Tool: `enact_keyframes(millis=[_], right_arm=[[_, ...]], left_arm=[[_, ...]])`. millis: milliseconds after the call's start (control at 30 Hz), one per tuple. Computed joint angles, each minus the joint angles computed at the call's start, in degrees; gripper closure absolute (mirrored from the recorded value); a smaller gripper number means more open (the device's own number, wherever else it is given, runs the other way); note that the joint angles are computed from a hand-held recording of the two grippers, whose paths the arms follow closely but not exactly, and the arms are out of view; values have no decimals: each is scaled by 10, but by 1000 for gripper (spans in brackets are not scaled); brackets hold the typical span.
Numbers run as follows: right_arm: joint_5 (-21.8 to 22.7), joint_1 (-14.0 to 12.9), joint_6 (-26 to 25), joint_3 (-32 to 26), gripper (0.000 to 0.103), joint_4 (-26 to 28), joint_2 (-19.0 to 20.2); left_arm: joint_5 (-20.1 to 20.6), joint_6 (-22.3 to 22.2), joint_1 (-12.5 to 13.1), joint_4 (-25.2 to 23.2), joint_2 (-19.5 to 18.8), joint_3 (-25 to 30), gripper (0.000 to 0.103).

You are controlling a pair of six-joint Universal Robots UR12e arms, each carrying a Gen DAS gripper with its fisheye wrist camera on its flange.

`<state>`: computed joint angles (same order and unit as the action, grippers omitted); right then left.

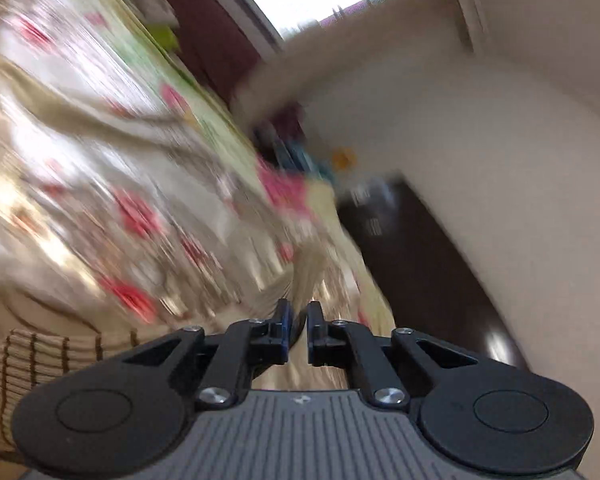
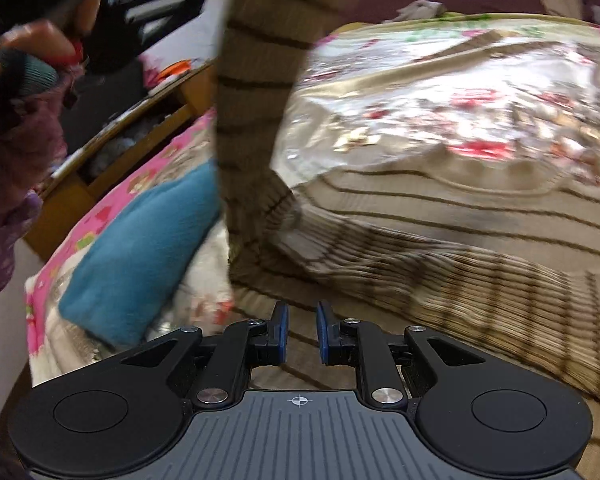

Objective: Fold small clothes
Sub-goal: 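Fold the held sleeve across the sweater body and release it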

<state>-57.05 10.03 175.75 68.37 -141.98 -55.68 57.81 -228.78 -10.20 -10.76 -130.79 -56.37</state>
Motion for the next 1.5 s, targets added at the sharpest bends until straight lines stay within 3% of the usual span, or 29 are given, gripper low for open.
enact_keyframes(millis=[33, 100, 200, 367, 433, 567, 667, 967, 1200, 1400, 1467, 1500], right_arm=[[-6, -3, 6, 7, 86, -4, -4], [-18, -10, 18, 22, 86, -9, -14], [-33, -22, 30, 46, 86, -16, -30], [-57, -39, 61, 71, 85, -27, -45], [-70, -44, 75, 74, 80, -35, -47], [-113, -47, 115, 67, 79, -59, -41], [-132, -49, 157, 54, 67, -65, -29], [-155, -54, 257, 11, 67, -35, 7], [-167, -55, 257, 12, 67, -63, 9], [-157, -52, 222, -16, 67, -19, 25], [-154, -52, 215, -19, 72, -12, 24], [-149, -54, 213, -17, 79, -11, 22]], left_arm=[[-11, 31, -7, -38, -10, 19, 67], [-3, 57, -16, -73, -16, 29, 54], [24, 52, -16, -76, -3, -3, 50], [137, 79, -17, -117, 53, -104, 48], [169, 82, -15, -126, 72, -139, 48], [228, 88, -15, -131, 94, -187, 48], [239, 83, -10, -120, 103, -210, 48], [245, 114, -13, -117, 102, -219, 47], [246, 106, -12, -115, 102, -221, 47], [257, 116, -15, -135, 97, -214, 47], [261, 114, -15, -142, 96, -212, 47], [260, 113, -15, -143, 97, -213, 47]])
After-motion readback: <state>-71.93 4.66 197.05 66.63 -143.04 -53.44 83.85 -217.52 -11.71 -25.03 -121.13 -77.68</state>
